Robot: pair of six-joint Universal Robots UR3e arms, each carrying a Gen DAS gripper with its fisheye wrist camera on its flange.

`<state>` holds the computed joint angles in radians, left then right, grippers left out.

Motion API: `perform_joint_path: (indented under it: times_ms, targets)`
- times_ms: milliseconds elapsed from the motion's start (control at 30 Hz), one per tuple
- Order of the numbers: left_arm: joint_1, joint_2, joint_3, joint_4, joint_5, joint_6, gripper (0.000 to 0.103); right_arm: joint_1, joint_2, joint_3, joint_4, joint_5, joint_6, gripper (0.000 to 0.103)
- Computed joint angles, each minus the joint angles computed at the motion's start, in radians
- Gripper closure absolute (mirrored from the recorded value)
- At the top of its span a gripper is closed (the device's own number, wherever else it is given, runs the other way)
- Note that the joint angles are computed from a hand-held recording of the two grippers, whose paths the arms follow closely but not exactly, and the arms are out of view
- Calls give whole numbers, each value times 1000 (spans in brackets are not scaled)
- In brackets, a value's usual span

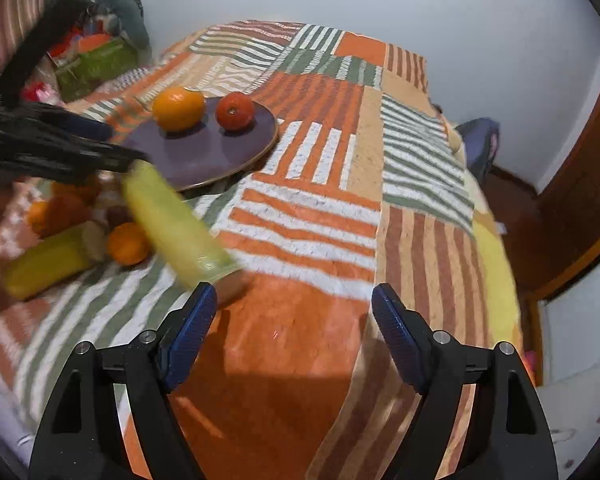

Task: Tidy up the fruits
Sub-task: 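Move both tools back toward the yellow-green cylinders beside the plate, then grasp one yellow-green cylinder with each tool and lift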

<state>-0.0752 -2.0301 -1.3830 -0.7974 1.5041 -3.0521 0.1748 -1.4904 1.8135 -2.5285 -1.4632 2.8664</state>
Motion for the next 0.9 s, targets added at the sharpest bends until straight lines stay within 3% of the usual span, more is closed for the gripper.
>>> perform_joint_path:
  times_ms: [167, 400, 500, 600, 700, 900]
  targets:
    - [27, 32, -12, 14, -64, -44, 26, 6, -27, -1, -15, 26, -19, 25]
    - [115, 300, -320, 111, -89, 25, 26, 61, 135, -150, 17, 73, -24, 27]
    - [173, 412, -439, 117, -142, 42, 29, 60, 220, -246, 105, 121, -14, 38]
    - [228, 516, -535, 85, -214, 69, 40, 53, 231, -262, 135, 150, -17, 39]
    - [225, 577, -604, 81, -220, 81, 41, 59, 208, -236, 129, 135, -47, 45]
    - [191, 630, -713, 87, -210, 94, 42, 48, 106, -134, 119, 142, -87, 71]
